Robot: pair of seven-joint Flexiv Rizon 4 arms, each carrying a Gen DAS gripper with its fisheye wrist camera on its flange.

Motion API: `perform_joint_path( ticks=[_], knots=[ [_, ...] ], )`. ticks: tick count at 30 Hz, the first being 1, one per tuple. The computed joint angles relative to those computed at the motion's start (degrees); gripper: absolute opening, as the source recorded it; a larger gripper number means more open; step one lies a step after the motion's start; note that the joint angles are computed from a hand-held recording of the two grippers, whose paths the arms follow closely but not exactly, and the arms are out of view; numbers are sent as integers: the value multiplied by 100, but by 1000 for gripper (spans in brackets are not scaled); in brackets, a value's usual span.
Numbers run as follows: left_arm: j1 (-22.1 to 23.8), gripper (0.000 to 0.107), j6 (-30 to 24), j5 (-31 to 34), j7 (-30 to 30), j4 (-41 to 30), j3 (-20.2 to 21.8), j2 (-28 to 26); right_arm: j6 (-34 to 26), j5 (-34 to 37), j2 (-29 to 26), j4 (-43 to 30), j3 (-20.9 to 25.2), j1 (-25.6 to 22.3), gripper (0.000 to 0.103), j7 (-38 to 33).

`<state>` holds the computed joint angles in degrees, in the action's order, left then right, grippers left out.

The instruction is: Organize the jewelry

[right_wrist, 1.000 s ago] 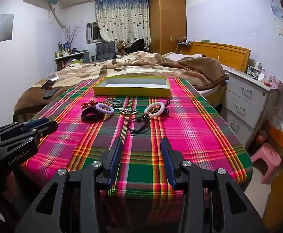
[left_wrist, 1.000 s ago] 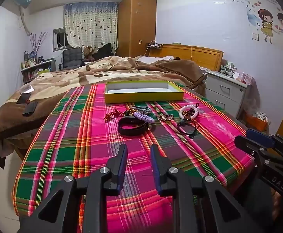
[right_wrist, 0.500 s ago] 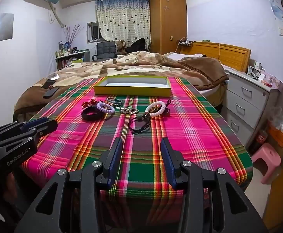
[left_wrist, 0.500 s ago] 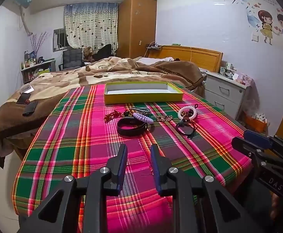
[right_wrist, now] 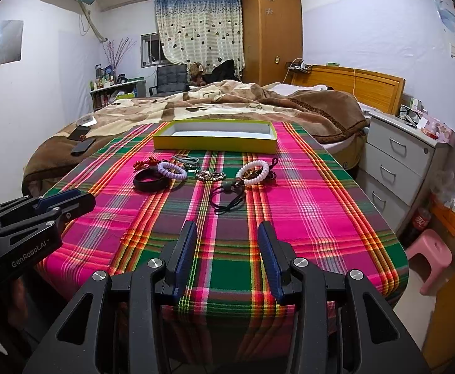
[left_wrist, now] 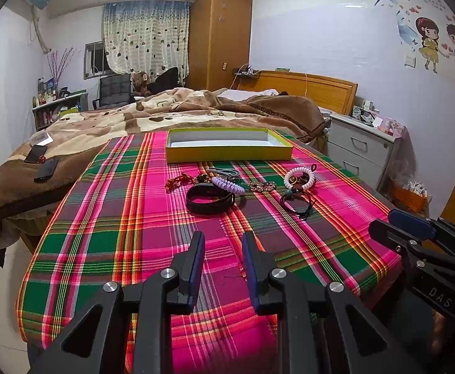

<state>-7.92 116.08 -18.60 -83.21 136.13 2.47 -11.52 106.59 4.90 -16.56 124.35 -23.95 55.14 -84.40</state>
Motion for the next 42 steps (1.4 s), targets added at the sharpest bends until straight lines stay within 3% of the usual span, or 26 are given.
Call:
perform_joint_path(
  ticks=[13,42],
  knots=[
    [95,24,18,179,-150,21,-45,13,1,40,16,24,-122,128,42,-25],
    [-57,24,34,-51,-28,81,3,59,-10,36,26,28,-107,120,42,-23]
  ],
)
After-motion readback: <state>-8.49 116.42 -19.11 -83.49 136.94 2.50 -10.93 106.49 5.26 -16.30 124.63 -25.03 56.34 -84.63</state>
